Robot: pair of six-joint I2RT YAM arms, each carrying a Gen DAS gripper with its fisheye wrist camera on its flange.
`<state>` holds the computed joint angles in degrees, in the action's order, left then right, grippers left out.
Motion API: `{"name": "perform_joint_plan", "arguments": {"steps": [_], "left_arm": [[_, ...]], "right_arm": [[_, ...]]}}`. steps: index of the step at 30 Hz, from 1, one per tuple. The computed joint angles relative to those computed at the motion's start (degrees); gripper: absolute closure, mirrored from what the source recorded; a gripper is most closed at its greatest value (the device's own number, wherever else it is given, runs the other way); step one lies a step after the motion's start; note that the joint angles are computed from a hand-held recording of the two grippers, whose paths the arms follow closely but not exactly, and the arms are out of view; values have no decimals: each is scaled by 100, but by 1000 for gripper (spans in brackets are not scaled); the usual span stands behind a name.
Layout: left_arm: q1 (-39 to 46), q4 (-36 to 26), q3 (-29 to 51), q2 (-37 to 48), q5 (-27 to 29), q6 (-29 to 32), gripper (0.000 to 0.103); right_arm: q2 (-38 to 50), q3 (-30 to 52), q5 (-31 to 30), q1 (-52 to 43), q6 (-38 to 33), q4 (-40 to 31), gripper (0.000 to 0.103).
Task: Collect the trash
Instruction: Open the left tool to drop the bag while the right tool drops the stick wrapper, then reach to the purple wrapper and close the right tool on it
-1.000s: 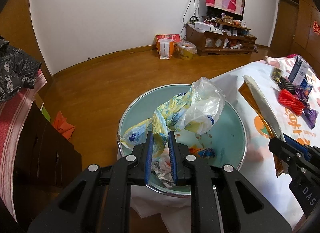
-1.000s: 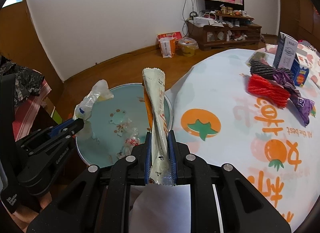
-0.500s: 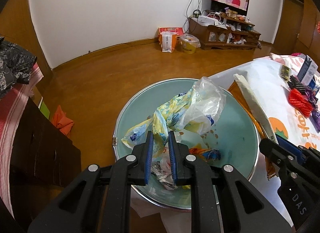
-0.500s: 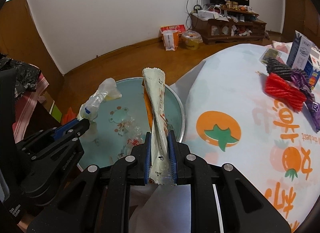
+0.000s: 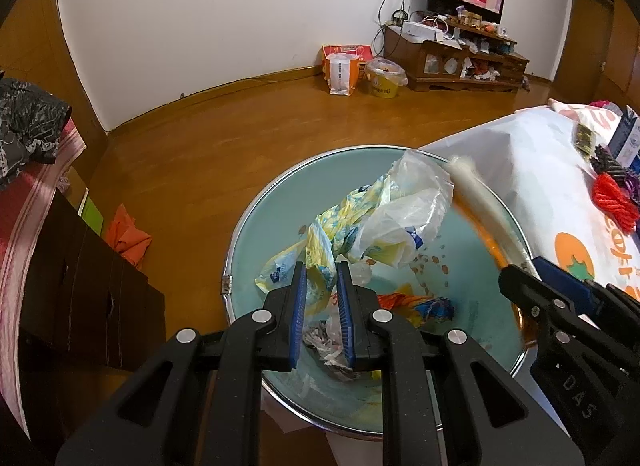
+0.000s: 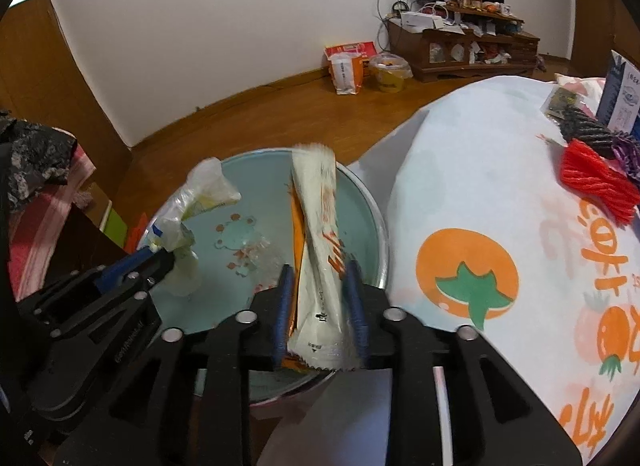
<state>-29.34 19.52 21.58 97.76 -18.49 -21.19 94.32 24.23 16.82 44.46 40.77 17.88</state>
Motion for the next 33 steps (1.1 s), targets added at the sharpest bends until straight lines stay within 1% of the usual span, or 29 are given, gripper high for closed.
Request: {"name": "perform_joint_plan", "arguments": {"steps": [5,7,11,13,14,16,19,20,22,26,30,32,33], "left_arm": [[2,-78,1,-22,-80,-30,85],[-16,-86,-35,-70,-112,-40,75],[-106,-164,-92,-228,-232,-95,65],[-183,-242,-137,-366,-312,-149,58],[-225,-279,-152,-419,-347,-169,56],[-342,-416,-190,-595,-427,-233,47],[-464,-588,-261,-827,-539,-296,45],[-555,-685,-268,-899,-616,-372,44],[-652,-823,-283,-1023,-728,-451,38],[-975,-1165,-290,-1288,-969,-682,37],[-1369,-1486,-287,-1555,-1214,-896,34],[-1631,-1687,-237,-1654,-1360,-1042,30],[-1749,-1778,-208,-1689,-1448,-1113,26]], "right_arm": [[-350,-183,39,-54,-4,-32,70],[-655,-346,117,-37,75,-92,70],[-1343,-622,393,52,215,-357,70],[-1683,-745,538,122,292,-513,70],[-1838,-800,576,150,295,-581,70],[-2059,-887,636,220,355,-677,70],[-2419,-1062,742,351,573,-824,69],[-2566,-1117,752,353,591,-919,69],[-2815,-1191,878,469,705,-1134,69],[-3408,-1355,1084,595,935,-1642,68],[-4123,-1504,1231,612,1113,-2268,62],[-4498,-1560,1351,678,1218,-2633,58],[-4686,-1587,1414,719,1276,-2819,56]]}}
